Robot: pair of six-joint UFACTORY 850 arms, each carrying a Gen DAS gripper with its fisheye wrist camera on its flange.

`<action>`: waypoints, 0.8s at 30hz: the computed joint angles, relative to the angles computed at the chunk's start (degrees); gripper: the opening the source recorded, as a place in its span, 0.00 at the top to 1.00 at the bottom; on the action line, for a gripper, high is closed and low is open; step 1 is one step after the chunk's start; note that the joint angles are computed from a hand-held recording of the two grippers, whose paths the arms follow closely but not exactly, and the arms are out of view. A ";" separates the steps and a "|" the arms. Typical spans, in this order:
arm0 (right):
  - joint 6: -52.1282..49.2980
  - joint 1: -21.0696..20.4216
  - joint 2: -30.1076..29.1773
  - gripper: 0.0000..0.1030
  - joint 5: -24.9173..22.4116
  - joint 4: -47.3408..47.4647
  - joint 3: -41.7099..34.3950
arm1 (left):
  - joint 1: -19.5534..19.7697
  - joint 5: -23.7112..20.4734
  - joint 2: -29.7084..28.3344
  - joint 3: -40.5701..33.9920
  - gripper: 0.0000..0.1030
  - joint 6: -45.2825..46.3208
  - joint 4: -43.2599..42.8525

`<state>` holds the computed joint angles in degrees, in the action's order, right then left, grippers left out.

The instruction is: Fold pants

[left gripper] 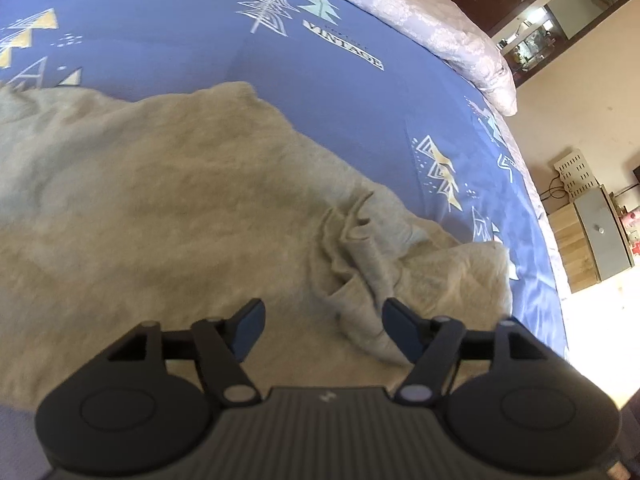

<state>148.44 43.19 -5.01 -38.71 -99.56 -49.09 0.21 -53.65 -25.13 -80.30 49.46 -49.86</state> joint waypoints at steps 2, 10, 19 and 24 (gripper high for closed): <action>4.44 -0.14 3.28 0.45 -3.96 4.28 3.87 | -1.34 0.67 -1.05 -1.30 0.25 -1.17 0.42; 16.20 -2.49 8.19 0.44 -5.18 11.87 10.74 | -4.20 1.53 -2.96 -3.64 0.89 -4.64 1.47; 16.92 -1.25 5.28 0.44 -2.15 7.86 8.82 | 1.07 16.64 9.74 12.54 0.78 16.25 -6.30; 7.40 -1.19 1.61 0.44 -0.14 15.10 4.91 | 2.07 15.19 7.51 10.62 0.56 7.52 0.40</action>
